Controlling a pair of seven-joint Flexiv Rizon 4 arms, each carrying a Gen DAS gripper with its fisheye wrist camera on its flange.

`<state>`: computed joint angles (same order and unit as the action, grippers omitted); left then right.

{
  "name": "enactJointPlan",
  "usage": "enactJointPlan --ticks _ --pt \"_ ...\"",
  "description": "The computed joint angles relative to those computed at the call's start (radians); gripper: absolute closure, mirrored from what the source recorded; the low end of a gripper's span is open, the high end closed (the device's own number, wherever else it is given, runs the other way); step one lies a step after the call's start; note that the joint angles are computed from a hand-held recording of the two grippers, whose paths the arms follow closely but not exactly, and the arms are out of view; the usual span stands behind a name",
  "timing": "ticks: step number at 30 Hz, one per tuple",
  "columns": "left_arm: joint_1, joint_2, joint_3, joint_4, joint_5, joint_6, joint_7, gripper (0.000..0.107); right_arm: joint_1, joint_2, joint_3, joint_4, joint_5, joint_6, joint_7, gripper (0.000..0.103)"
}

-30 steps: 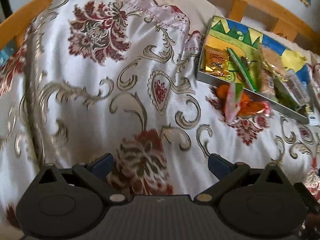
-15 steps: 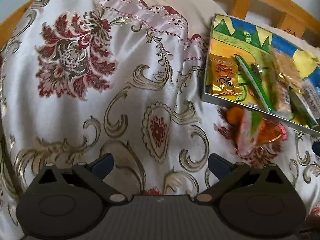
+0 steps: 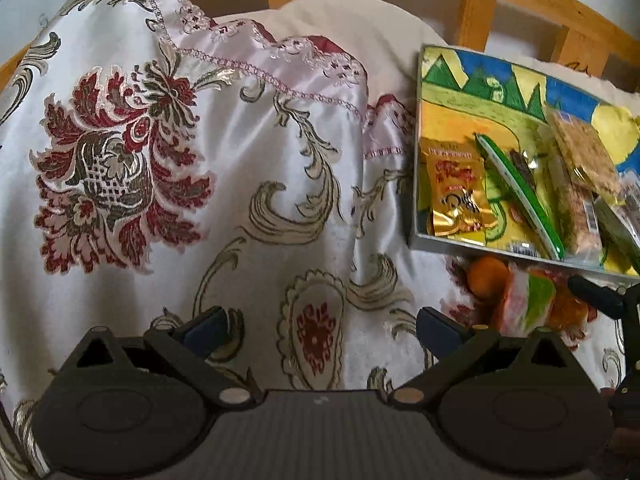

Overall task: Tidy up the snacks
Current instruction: 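Lower the right tool to the orange candy packet while the left tool reaches the mandarin orange, then close the right tool on the candy packet while the left tool grips the mandarin orange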

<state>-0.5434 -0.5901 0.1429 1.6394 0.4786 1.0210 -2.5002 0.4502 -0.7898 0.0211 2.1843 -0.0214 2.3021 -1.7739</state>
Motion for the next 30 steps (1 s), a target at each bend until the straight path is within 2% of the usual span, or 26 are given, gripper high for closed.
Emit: enactJointPlan --ticks 3,7,9,12,15,18,23,30 --pt "-0.001 -0.004 0.010 -0.001 0.005 0.014 -0.024 0.004 -0.019 -0.016 0.014 -0.025 -0.020 -0.016 0.022 0.001" --pt "-0.001 -0.008 0.019 0.002 0.013 0.037 -0.047 0.004 -0.037 -0.020 0.021 -0.062 -0.043 -0.087 0.077 0.001" --pt "-0.001 -0.009 0.020 0.005 0.018 0.053 -0.047 0.004 -0.080 -0.023 0.049 -0.074 -0.087 -0.115 0.117 0.001" --pt "-0.002 -0.012 0.020 0.009 0.025 0.084 -0.037 0.004 -0.103 -0.024 0.057 -0.071 -0.114 -0.109 0.149 0.009" --pt "-0.011 -0.021 0.030 0.007 0.037 0.114 -0.025 0.004 -0.083 -0.010 0.029 -0.051 -0.101 -0.099 0.141 0.026" --pt "-0.027 -0.031 0.040 -0.006 0.042 0.099 -0.010 0.004 -0.125 0.003 0.050 -0.031 -0.135 -0.097 0.158 0.028" --pt "-0.051 -0.043 0.060 -0.017 0.078 0.114 -0.012 0.004 -0.119 0.025 0.037 0.002 -0.134 -0.090 0.149 0.030" --pt "-0.106 -0.079 0.094 -0.058 0.169 0.181 -0.002 0.004 -0.062 0.121 -0.018 0.104 -0.065 -0.138 0.078 0.030"
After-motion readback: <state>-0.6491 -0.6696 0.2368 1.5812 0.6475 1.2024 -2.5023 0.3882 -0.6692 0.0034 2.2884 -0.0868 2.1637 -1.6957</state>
